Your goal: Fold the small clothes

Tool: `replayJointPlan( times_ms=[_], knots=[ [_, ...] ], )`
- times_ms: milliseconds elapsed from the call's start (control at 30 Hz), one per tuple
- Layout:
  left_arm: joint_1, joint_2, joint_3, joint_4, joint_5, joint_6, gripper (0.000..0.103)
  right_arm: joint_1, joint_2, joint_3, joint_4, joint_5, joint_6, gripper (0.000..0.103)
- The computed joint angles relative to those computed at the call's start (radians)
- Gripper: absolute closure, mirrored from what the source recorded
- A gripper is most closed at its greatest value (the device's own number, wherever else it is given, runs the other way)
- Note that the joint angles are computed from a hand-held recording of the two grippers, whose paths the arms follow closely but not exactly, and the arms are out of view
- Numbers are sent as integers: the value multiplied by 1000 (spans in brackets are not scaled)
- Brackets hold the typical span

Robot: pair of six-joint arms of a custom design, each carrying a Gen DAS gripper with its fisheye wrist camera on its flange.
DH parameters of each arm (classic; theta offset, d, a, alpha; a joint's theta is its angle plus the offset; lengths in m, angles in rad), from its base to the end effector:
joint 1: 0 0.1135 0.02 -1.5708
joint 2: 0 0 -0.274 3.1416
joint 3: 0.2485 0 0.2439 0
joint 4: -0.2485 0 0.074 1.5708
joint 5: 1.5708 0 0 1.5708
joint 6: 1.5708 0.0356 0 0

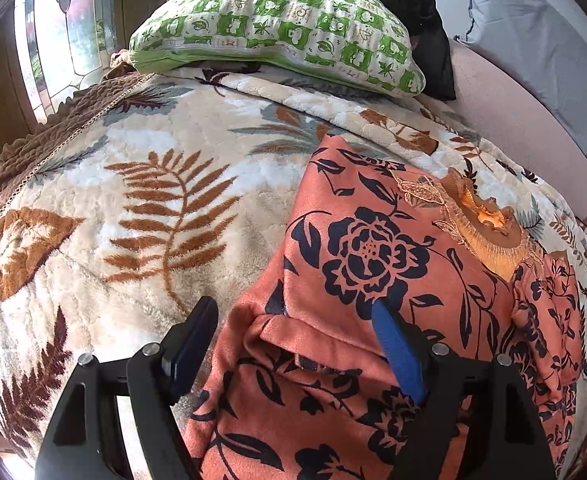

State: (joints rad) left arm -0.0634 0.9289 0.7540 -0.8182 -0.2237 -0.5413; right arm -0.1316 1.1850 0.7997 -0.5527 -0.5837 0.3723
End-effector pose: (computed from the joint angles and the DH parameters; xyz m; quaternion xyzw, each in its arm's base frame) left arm 0.1587 -0.0022 0.2598 -0.2563 0.9180 0.0179 0.3021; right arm 0.2205 -0.0094 0.2505 0.1402 0.9038 0.3072 0.2630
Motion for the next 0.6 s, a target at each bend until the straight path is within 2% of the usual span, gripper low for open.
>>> replayJointPlan(
  times_ms=[67, 133, 200, 300, 333, 367, 400, 500, 600],
  knots=[
    [0, -7, -2, 2, 10, 2, 23, 126, -60, 26, 11, 91, 15, 86],
    [-3, -7, 0, 1, -2, 1, 23, 294, -61, 90, -15, 158, 22, 86],
    [13, -16, 0, 8, -4, -1, 23, 484, -60, 137, -30, 271, 31, 83],
    [50, -29, 1, 12, -15, 6, 23, 738, 11, 212, -58, 447, 24, 61],
    [67, -29, 1, 14, -7, 14, 23, 815, 27, 216, -50, 520, 17, 39],
    [85, -28, 0, 15, 5, 22, 23, 889, 40, 206, -32, 614, 20, 33],
    [102, -27, 0, 15, 20, 31, 23, 942, 60, 208, -24, 689, 23, 33],
    [132, -29, 0, 13, 47, 50, 23, 982, 128, 208, -19, 788, 35, 33],
    [162, -31, 0, 16, 81, 60, 23, 936, 214, 225, -20, 775, 6, 33]
  ],
)
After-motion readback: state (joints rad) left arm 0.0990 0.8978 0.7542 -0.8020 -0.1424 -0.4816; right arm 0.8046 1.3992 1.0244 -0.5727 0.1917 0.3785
